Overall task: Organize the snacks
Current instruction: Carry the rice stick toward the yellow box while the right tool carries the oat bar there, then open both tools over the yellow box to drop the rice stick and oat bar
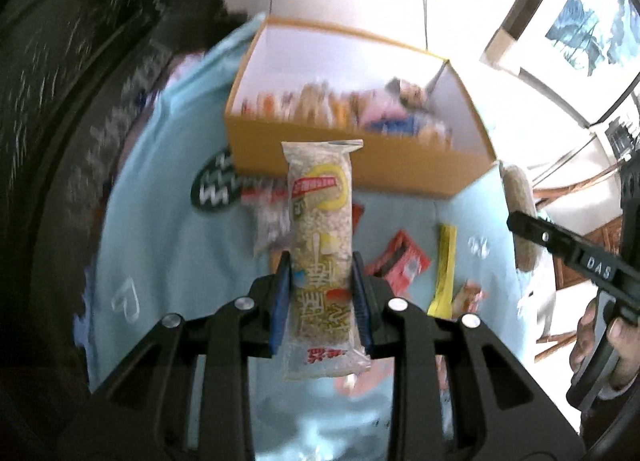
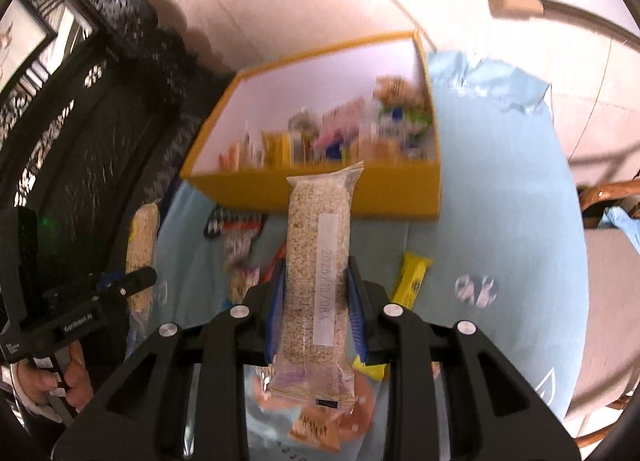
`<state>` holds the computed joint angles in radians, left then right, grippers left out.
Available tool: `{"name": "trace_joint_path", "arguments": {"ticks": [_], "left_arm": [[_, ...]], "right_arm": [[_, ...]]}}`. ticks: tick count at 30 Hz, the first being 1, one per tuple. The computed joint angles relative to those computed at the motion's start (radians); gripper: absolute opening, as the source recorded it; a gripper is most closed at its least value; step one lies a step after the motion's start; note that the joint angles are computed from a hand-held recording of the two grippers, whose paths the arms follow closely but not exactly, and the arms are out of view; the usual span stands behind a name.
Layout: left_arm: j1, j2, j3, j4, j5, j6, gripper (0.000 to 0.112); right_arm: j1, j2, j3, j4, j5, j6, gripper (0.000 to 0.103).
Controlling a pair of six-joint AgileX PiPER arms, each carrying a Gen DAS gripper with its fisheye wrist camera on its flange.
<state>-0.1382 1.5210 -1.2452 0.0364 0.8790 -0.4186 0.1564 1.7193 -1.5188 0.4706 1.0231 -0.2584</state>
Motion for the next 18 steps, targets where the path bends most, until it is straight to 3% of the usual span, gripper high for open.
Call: {"name": "trace_joint_path", "arguments": {"ticks": [12,18], "left_arm": [[0.068,0.357,-0.529,-0.026,0.12,0.062,0.028],[0.115,0.593,-0.87,-0.097,0.224,0.091,0.029]], "right_arm": [[0.015,0.257,-0.429,-0.042,0.045,0.124,0.029],[0.02,0.483,-0.757,-0.067,0.133,0.257,0.03]]}}
